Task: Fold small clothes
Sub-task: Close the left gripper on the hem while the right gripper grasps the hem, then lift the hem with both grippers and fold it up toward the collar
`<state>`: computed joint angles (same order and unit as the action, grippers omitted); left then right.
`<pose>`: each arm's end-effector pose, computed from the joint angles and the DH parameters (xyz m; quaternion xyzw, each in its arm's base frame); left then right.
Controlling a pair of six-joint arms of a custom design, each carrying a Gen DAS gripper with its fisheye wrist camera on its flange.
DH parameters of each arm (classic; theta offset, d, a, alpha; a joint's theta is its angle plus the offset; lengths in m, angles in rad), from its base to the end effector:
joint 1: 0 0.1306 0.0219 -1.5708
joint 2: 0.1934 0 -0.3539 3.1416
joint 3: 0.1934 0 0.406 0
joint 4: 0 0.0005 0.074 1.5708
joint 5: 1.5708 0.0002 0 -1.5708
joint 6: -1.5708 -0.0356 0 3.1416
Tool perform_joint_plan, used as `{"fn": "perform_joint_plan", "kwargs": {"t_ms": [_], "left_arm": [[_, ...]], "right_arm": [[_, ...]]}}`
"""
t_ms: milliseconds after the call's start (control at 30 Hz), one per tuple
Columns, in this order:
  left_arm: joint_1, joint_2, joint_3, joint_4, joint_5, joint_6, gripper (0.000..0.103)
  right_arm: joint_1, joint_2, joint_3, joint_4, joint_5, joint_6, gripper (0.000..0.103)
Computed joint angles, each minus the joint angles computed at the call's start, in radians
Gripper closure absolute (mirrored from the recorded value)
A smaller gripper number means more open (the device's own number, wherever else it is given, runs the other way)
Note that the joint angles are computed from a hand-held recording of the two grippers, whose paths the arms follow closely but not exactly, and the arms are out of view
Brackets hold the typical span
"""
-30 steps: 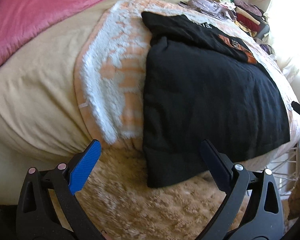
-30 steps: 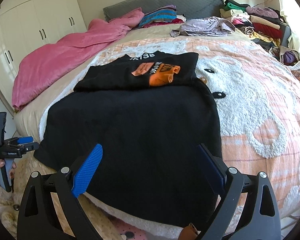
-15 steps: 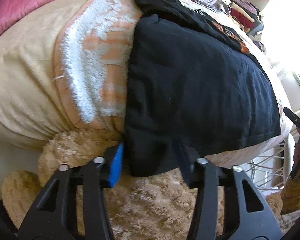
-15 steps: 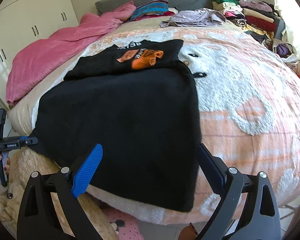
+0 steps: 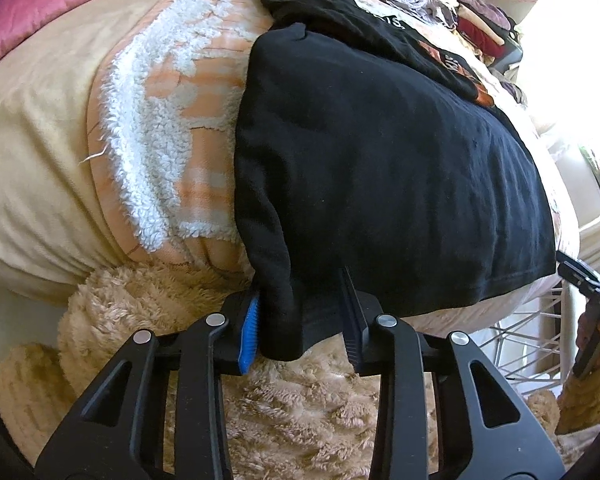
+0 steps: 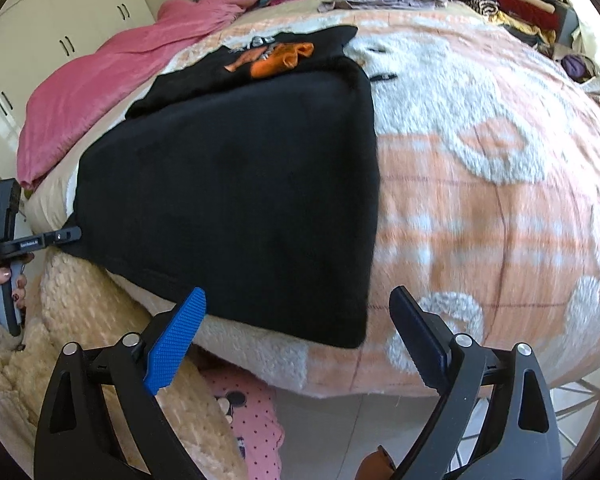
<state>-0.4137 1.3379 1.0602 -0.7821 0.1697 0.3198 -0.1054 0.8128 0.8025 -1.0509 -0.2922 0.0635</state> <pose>0.4108 -0.1875 0.2777 0.0666 0.9620 -0.1668 0.2057 0.2905 -0.0209 0.3309 -0.0166 0.9580 0.1193 0.2604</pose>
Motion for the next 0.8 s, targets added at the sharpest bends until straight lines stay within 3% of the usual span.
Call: {"fn": "perform_joint_plan", "kwargs": {"t_ms": [100, 200, 267, 333, 567, 800], "left_arm": [[0.012, -0.003, -0.011, 0.016, 0.027, 0.022, 0.077], [0.022, -0.001, -0.018, 0.026, 0.045, 0.032, 0.079], [0.027, 0.001, -0.020, 0.033, 0.052, 0.041, 0.081], [0.035, -0.001, -0.025, 0.037, 0.066, 0.046, 0.084], [0.057, -0.032, -0.048, 0.061, 0.101, 0.068, 0.098], [0.083, -0.106, -0.073, 0.110, 0.163, 0.106, 0.099]], "right_arm": [[-0.015, 0.017, -0.007, -0.016, -0.006, 0.018, 0.036], [-0.027, 0.018, -0.027, -0.002, -0.016, 0.013, 0.049], [-0.031, 0.013, -0.030, 0.004, -0.016, 0.009, 0.063], [-0.040, 0.007, -0.025, -0.001, -0.045, 0.025, 0.088], [-0.045, 0.002, -0.004, 0.024, -0.108, 0.013, 0.093], [-0.089, -0.030, 0.033, 0.082, -0.250, -0.032, 0.094]]}}
